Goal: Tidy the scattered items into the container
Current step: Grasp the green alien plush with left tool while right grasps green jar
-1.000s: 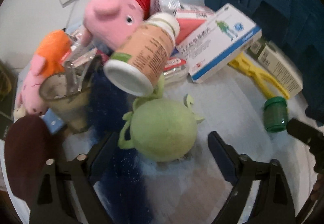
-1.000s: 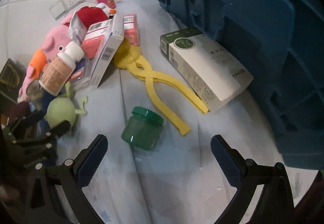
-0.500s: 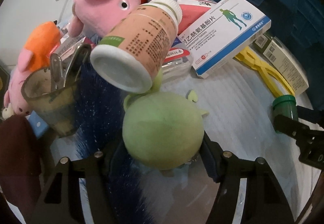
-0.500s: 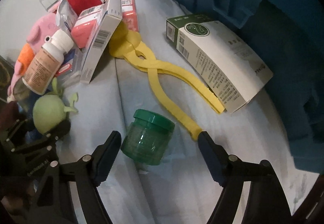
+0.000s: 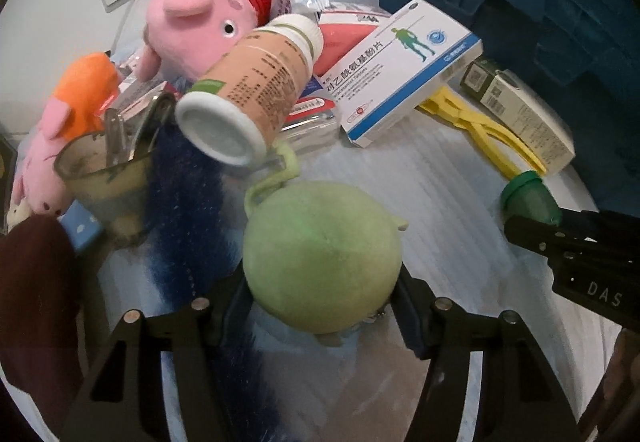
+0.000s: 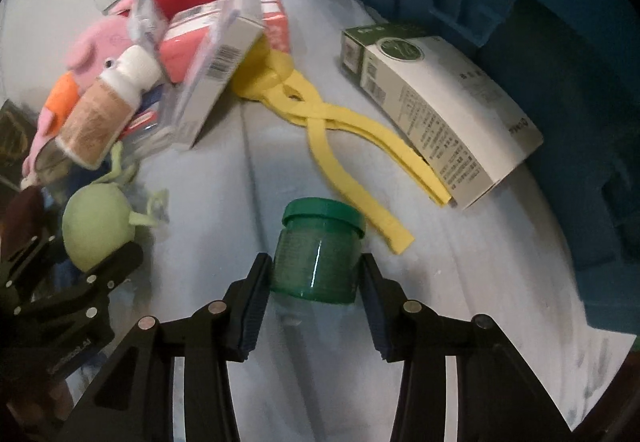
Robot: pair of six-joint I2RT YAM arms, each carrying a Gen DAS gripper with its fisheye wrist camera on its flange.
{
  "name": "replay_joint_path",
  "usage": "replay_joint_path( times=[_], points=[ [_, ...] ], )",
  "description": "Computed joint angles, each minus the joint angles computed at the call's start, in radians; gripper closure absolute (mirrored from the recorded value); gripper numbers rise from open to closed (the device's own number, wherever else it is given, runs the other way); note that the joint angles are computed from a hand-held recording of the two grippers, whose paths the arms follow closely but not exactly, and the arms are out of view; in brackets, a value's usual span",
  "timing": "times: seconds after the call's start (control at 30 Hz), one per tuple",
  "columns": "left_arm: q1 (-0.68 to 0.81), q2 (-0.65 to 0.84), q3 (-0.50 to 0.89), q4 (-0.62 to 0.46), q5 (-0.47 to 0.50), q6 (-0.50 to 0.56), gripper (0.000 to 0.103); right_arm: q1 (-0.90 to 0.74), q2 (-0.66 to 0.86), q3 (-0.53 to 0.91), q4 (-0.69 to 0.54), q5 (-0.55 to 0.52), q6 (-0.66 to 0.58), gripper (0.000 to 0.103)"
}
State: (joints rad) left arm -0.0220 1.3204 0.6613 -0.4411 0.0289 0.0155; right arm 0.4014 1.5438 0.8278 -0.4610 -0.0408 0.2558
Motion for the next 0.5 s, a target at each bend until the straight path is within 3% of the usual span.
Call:
replay_joint_path(
  times=[0.37, 0.5],
  points=[
    [0.110, -0.385, -0.009, -0.235, 0.061, 0.038, 0.042, 0.162, -0.273, 0.049, -0.175, 0.073, 0.036, 0.062],
    [0.117, -0.457, 0.042, -0.294, 0.069, 0.030, 0.042, 0.215, -0.322, 0.121, -0.227, 0.110, 0.024, 0.062]
  ],
)
